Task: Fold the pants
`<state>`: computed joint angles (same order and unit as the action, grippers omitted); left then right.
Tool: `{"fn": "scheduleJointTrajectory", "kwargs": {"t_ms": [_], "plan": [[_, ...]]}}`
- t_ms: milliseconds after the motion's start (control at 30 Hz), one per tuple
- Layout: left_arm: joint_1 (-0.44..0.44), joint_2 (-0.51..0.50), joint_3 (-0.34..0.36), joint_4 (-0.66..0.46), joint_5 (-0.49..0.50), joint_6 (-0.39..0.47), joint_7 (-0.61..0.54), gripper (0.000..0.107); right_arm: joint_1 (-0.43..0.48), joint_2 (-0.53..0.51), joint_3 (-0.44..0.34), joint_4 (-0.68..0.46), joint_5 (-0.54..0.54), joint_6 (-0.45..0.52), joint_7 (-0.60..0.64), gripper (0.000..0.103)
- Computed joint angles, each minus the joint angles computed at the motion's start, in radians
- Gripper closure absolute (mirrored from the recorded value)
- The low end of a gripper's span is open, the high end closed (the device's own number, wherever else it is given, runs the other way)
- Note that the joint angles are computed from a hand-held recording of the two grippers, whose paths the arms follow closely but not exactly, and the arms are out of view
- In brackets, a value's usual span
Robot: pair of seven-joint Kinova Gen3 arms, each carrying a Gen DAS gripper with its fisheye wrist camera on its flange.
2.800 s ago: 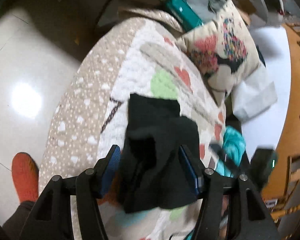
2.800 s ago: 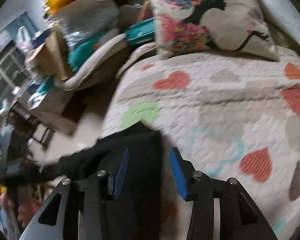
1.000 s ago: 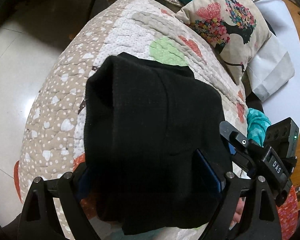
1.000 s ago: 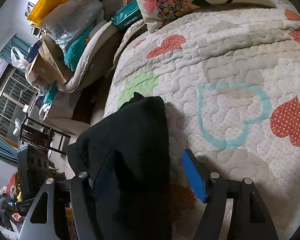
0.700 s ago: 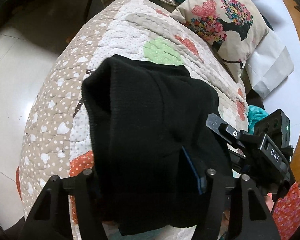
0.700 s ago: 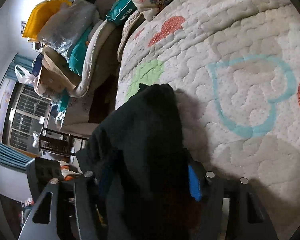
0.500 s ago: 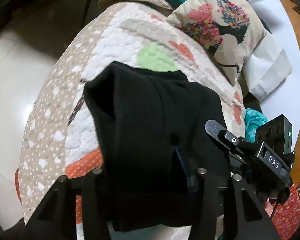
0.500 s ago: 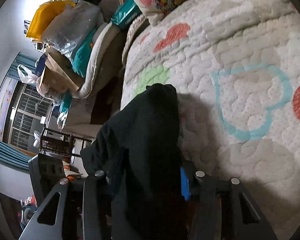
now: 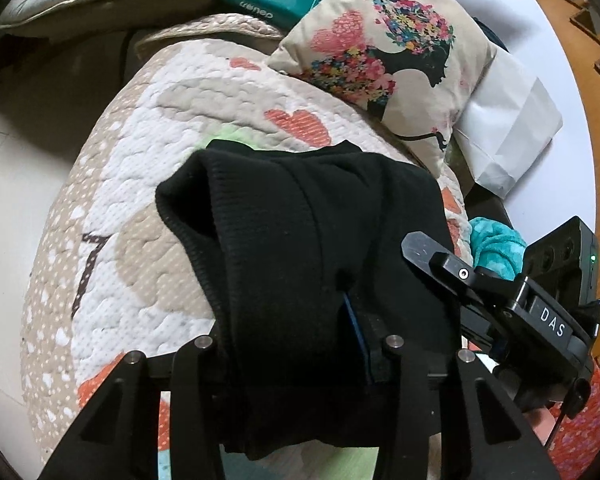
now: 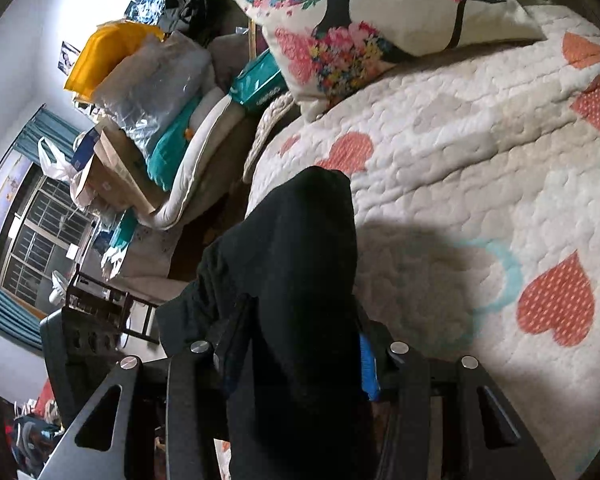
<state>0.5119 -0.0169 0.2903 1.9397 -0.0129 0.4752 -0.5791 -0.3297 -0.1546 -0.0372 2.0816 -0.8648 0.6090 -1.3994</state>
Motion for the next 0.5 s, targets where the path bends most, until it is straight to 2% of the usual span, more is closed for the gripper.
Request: {"fn": "scheduleJointTrajectory", "kwargs": {"t_ms": [167,367,500], "plan": [[0.001,0.028,-0.007,-0.032,-0.018,0.007,0.005,0.066,0.01,-0.003,0.009,-0.003,0.012,-0.003,-0.007,0.053],[0.05,0.073,-0.015,-0.096,-0.176,0.063,0.108,0.066,0.022,0.007,0.018,-0.008,0.004,0.002,-0.001,0.053],[0.083,0.097,-0.027,-0.124,-0.235,0.091,0.144,0.066,0.031,0.015,0.014,-0.014,0.017,0.001,-0.012,0.053]]}}
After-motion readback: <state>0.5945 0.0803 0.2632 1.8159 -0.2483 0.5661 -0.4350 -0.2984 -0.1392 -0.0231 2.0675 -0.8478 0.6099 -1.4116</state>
